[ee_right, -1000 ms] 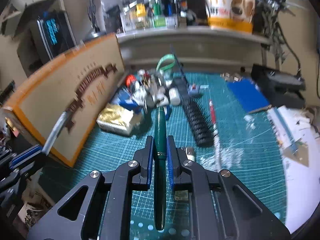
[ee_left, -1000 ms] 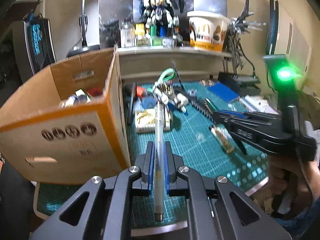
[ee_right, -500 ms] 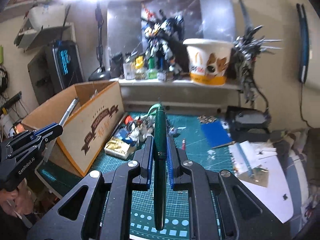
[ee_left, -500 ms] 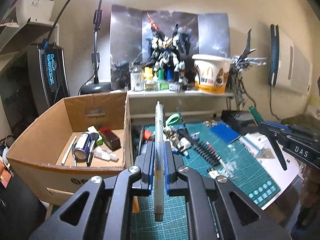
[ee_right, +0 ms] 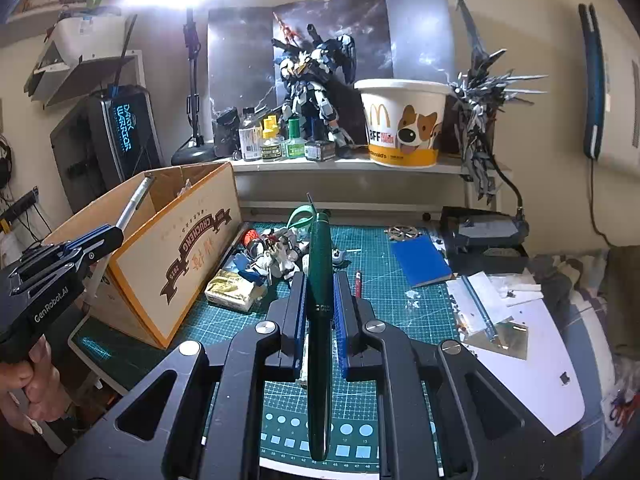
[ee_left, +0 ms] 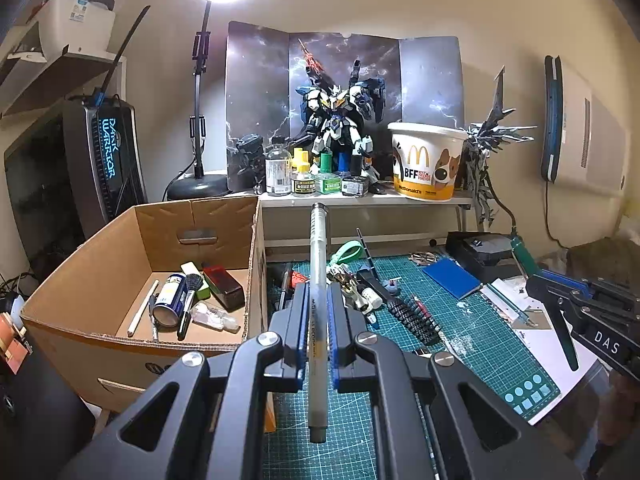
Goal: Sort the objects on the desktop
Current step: 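Carry both pens in the left and right grippers over the cardboard box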
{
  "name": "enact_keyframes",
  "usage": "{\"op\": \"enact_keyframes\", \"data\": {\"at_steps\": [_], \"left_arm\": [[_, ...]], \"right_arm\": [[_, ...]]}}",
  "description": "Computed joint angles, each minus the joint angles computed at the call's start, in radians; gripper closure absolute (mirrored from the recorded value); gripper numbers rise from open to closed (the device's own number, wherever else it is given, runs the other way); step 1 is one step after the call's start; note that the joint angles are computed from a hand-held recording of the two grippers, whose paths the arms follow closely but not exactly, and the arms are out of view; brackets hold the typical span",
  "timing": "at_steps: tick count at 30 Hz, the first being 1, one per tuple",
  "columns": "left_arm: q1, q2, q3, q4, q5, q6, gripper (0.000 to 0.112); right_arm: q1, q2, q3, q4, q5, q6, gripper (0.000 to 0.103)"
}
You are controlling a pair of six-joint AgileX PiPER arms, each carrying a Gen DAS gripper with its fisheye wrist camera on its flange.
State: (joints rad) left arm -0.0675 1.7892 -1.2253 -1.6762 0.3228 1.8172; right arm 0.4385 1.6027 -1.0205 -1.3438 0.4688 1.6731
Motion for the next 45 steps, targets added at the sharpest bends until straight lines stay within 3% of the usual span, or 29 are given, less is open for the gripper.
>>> {"op": "enact_keyframes", "data": {"at_steps": [16,28,38,45], "left_arm": [[0.035,0.002,-0.020,0.067,0.016,-0.063,0.104],[0.150,0.004,-0.028,0.088,0.026,-0.093,0.104],[0.237,0.006,-0.037,0.110,0.004,-0.122,0.104],[0.305,0.008,-0.037,0.122,-0.021,-0.141,0.104]], "right_arm": [[0.001,0.020,-0.026,0.050,-0.044,-0.060,0.091],[0.030,0.077,-0.114,0.102,-0.069,-0.150,0.091],[0.079,0.185,-0.269,0.242,-0.113,-0.349,0.091],[0.112,0.279,-0.410,0.430,-0.147,-0.580,0.091]]}}
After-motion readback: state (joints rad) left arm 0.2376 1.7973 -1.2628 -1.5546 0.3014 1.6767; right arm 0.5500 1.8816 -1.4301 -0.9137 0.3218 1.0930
